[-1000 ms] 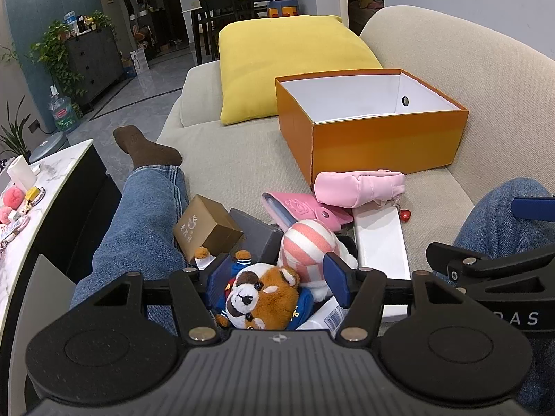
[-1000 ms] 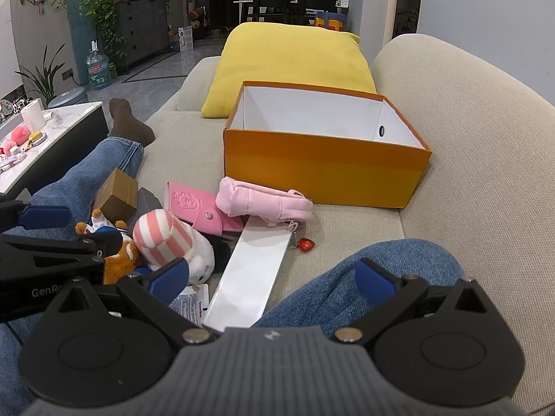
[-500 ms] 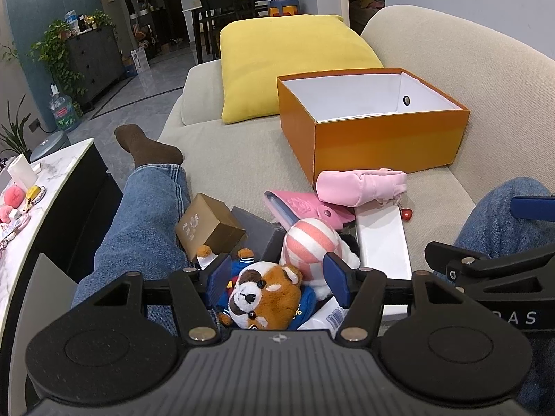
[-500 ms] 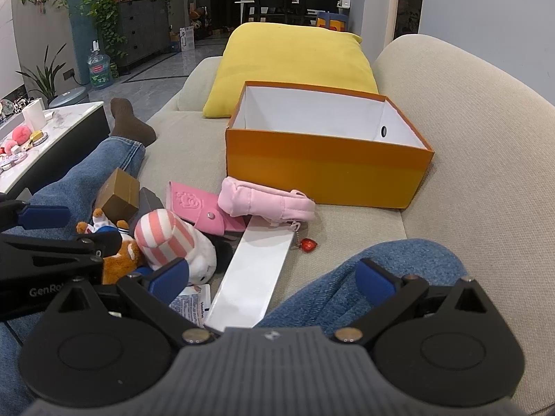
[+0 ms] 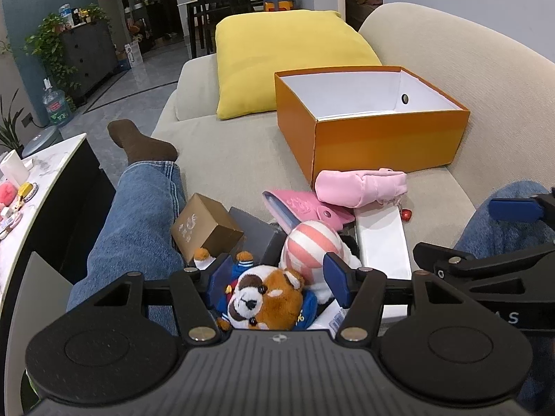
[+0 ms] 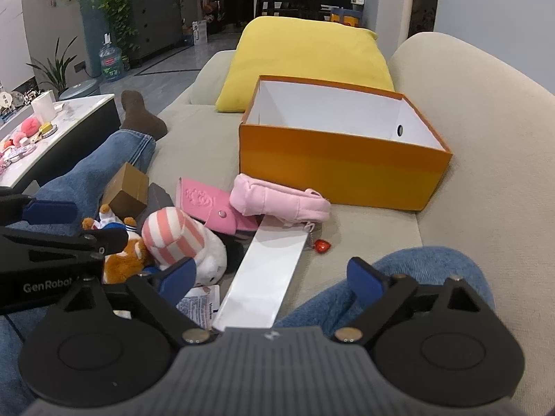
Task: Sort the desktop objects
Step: 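Move both tools toward the pink pouch and pink wallet, then grasp the pink pouch by its carabiner with the right gripper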
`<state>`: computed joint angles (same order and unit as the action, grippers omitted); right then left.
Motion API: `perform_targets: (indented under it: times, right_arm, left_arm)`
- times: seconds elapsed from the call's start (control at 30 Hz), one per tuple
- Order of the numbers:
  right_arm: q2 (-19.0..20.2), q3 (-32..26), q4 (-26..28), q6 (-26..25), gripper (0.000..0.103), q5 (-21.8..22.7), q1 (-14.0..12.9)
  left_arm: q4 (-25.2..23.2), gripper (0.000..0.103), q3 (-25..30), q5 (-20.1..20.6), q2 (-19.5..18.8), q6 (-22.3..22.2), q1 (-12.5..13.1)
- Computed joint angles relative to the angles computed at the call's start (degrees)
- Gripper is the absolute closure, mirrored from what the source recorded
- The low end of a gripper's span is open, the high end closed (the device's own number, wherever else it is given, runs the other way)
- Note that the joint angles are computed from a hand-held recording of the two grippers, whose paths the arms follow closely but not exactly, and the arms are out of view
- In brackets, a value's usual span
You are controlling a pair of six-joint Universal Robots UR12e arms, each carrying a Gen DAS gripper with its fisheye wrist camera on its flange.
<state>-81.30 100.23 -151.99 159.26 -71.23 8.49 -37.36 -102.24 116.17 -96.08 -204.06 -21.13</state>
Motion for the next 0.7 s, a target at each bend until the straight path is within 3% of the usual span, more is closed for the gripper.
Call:
perform_targets:
  times: [0.13, 0.23, 0.6, 0.7]
  right_arm:
    - [1.22, -1.68, 1.78, -1.23, 0.017, 0.3, 0.42]
    - [2.28, -3.18, 4.34, -1.85, 0.025, 1.44, 0.57]
    - [7.67, -10.43, 13.3, -0.8, 0.028, -0.32, 2.22]
    - [9.11, -12.13, 13.52, -0.38, 0.028, -0.92, 2.54]
  left_arm:
    - [0.24, 0.035, 0.22, -1.17, -0.37, 0.35, 0.89]
    - [-0.26, 0.035, 0.45, -1.95, -0.67, 0.29, 1.54]
    - [-1.61, 0.035, 2.55, -9.11, -2.75, -0.01, 5.43]
    - [-1.75, 0.035, 3.42, -11.61, -3.53, 0.07, 6.55]
